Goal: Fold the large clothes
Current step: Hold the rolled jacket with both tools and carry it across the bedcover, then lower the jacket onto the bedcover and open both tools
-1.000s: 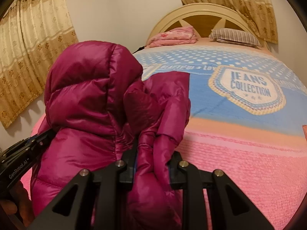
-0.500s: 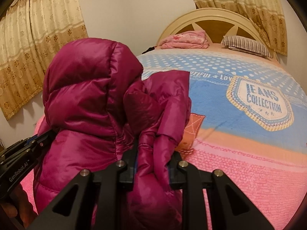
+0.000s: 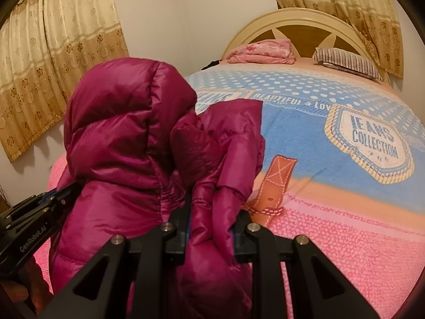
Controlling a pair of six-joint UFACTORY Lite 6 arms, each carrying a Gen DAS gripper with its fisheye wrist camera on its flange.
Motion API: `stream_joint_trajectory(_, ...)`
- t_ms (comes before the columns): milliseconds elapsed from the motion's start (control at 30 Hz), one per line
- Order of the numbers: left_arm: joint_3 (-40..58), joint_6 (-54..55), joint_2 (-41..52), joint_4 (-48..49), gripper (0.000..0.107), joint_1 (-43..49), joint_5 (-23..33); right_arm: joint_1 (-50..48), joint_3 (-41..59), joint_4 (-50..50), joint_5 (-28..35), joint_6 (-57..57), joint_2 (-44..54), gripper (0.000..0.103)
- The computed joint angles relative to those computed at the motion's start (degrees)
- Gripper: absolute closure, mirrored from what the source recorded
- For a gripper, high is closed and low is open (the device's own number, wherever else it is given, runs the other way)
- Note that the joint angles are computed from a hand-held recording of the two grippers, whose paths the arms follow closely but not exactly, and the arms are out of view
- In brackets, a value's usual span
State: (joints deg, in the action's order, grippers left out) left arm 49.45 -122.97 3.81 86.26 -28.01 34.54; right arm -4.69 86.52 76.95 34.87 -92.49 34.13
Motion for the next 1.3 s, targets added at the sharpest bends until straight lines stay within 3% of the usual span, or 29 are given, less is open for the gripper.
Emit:
stream_joint_trajectory(700,2.38,-2.04,8.31,3.81,0.084,6.22,-6.96,2.6,6.14,-6.69,-4.95,6.59,8.4,0.079)
stream_joint_trajectory(1300,6.12,3.77,11.36,-3.33,0.066,3.51,-2.81,3.54,9.45,-10.76,-6.17,11.49,11.28,0.073)
